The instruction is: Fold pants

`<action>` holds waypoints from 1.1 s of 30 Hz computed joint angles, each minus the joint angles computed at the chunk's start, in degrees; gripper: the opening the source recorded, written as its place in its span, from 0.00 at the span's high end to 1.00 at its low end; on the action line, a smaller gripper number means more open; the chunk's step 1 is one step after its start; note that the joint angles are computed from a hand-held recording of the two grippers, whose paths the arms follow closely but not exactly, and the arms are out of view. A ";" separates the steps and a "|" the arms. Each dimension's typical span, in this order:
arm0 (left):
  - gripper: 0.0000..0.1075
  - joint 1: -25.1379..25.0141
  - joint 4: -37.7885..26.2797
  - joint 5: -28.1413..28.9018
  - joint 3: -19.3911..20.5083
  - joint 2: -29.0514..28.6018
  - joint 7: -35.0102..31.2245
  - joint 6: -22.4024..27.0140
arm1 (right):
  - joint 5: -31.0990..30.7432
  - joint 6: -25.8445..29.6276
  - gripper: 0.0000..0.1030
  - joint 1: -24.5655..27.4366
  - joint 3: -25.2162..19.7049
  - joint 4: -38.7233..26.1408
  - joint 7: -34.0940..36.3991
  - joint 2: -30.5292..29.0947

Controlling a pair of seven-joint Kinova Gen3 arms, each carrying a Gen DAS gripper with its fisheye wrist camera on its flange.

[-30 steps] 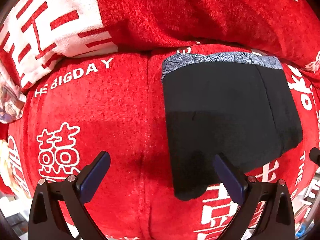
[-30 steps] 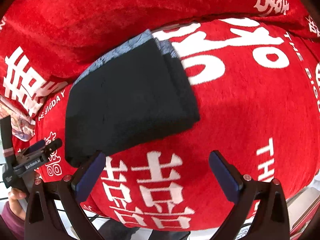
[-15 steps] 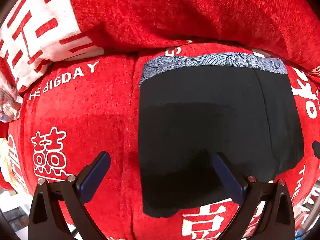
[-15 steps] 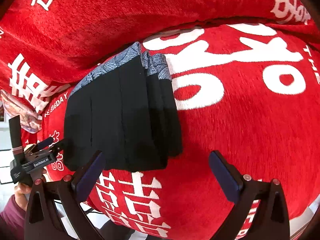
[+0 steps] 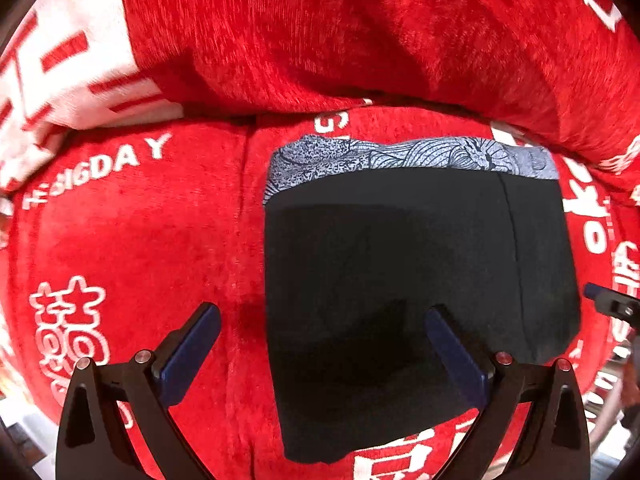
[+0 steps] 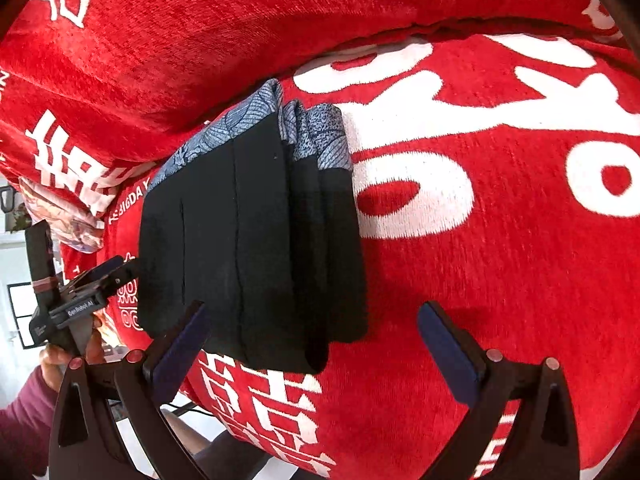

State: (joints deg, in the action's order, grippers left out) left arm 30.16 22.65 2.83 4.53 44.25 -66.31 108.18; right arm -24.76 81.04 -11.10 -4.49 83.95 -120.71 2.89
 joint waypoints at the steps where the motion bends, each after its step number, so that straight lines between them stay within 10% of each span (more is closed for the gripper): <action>1: 0.04 -1.40 2.22 1.42 0.75 -0.76 -0.22 -1.64 | -0.44 -0.41 0.00 0.32 0.23 0.44 0.90 0.05; 11: 0.04 -13.23 20.90 14.02 5.91 -5.93 -3.91 -15.74 | -12.04 -4.59 0.00 5.96 1.69 5.73 15.60 3.74; 22: 0.08 -10.15 22.27 16.82 6.09 -2.96 -4.87 -22.65 | -19.07 -11.02 0.02 7.30 0.18 7.51 22.06 8.00; 28: 0.40 -8.14 21.90 13.90 5.55 -6.09 -4.47 -22.55 | -14.93 -9.99 0.47 6.34 0.37 6.06 14.59 6.21; 33: 0.47 -7.73 20.19 13.94 5.95 -8.49 -3.46 -19.87 | -16.51 -8.82 0.58 6.68 0.57 4.97 12.93 4.03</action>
State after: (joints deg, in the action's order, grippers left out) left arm 22.43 42.84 16.77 10.48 35.77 -69.77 88.31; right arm -41.26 72.21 -4.42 -3.91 88.92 -107.78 6.92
